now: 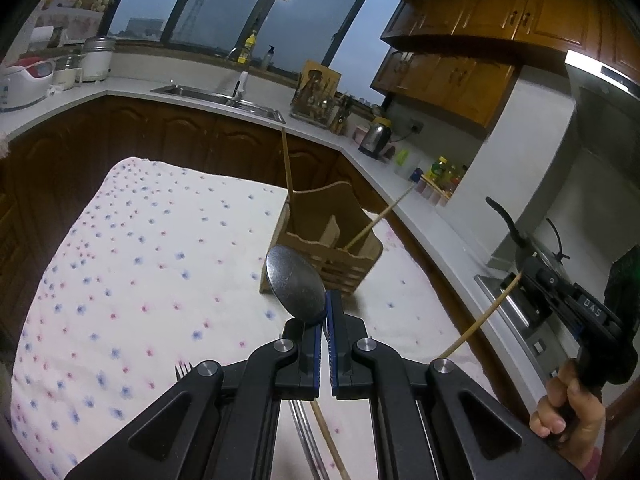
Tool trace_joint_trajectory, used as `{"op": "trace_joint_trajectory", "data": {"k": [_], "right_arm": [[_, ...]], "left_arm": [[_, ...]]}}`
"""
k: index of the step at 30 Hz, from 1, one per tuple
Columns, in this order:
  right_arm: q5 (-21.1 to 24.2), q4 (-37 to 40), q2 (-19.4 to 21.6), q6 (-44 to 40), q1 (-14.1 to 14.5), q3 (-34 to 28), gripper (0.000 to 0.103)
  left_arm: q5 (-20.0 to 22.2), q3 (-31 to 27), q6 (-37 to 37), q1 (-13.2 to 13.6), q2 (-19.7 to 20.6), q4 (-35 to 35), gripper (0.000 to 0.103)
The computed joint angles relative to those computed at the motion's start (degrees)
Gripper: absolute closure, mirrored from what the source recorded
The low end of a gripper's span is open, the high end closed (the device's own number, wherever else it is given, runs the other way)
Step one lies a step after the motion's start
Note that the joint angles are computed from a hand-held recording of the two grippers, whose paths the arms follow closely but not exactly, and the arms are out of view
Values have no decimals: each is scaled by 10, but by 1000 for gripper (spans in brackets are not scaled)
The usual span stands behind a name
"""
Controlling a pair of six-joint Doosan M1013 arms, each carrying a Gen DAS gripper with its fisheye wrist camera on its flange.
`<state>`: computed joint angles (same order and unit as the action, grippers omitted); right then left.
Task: Organize utensils
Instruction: 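Lift the spoon and chopstick and carry them above the wooden holder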
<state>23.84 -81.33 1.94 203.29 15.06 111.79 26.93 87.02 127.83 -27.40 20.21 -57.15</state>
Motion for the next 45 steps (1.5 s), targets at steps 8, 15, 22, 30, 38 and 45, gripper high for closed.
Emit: {"op": "trace_joint_trajectory", "data": {"k": [8,15,22,30,38,45], "right_arm": [[-7,-28,13,12,-17,-20,98],[-14,-94,28,65,-38,-47,98],[-14,-174,52,133,-61,-83,98],[-16,-232,84,195,-78,-107,98],[-19,-262,121,228,-82,-108,98],[-25,-244,141,224,-81,-103,98]], "left_arm": [[-14,-30,-15,1,19,16,102],[-36,-82,-34,-2,49,41,102],[-50,-148,-40,-5,90,52,102],[-57,-222,-85,-15,146,118,102],[-37,-293,-180,-26,210,212,102],[-31,-322,-228,-33,240,267,102]]}}
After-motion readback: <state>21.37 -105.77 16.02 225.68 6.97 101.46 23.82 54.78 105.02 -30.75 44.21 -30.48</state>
